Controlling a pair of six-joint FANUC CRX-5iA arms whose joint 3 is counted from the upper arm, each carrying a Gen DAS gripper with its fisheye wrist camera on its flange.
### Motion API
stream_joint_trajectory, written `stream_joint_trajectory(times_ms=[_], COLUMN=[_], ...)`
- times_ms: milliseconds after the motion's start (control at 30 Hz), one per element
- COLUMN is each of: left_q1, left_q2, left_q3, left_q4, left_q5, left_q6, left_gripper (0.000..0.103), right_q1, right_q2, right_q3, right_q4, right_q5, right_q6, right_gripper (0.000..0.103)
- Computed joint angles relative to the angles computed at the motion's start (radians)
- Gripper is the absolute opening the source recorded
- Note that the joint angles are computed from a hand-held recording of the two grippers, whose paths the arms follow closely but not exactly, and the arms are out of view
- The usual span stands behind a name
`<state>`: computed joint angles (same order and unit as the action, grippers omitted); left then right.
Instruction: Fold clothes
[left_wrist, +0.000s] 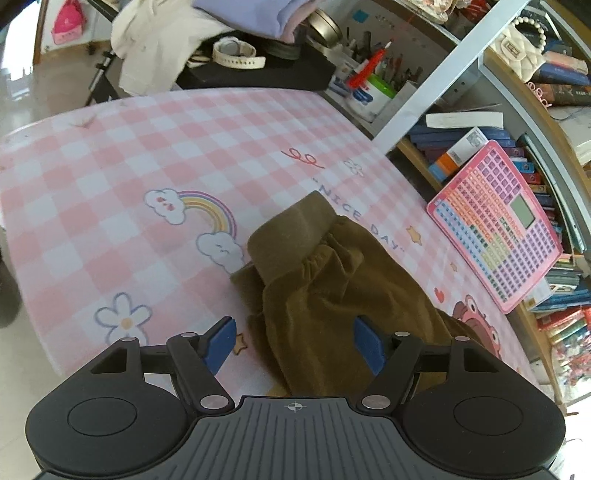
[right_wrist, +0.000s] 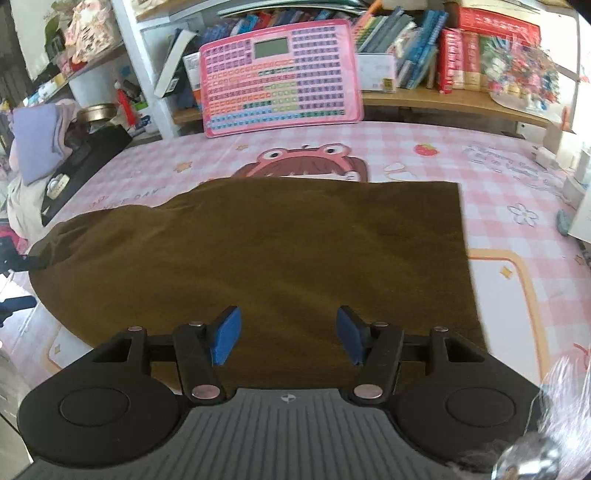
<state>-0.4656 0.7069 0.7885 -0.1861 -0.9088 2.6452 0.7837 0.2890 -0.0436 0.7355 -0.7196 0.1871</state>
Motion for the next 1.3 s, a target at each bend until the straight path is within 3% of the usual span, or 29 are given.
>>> stream_joint_trajectory(times_ms=[300,600,733,867,933,1000,1167,1300], left_q1=[0.051,0.089,0.099,0.094,0.090,0.091,0.095,0.094], left_q2=[0.002,-0.036,-0.041,-0.045,-0.043,-0.042,-0.062,-0.081], left_q3=[-0.081,-0.224,-0.263,-0.274,-0.268,-0.275,-0.334,-0.376], left_q4=[0.132,0.257,0.294,0.253,0.224,0.217,0.231,0.261], left_q5=[0.123,0.292,0.354,0.394,0.394,0.399,0.463,0.534], left_q6=[-0.085,-0.139,-0.118,0.000,0.063,0.098,0.110,0.015], left_gripper=[0.072,0.074,0.073,0.070,0.063,0.033,0.022,0.021], right_q1=[0.031,0.060,0.073,0.087,0.088,0.088,0.085,0.070], right_q2=[0.162,0.249,0.309,0.361,0.364,0.367,0.372,0.383], right_q3=[0.226,0.358,0.466,0.554,0.560,0.567,0.581,0.585], right_q4=[-0.118,-0.109,-0.179,-0.235,-0.238,-0.242,-0.228,-0.125], right_q5=[-0.091,-0.166,-0.213,-0.267,-0.273,-0.279,-0.281,-0.242], right_q6=[0.197,0.287,0.442,0.574,0.584,0.592,0.574,0.477], right_gripper=[0.053,0.053,0.053,0.053,0.053,0.053,0.052,0.052])
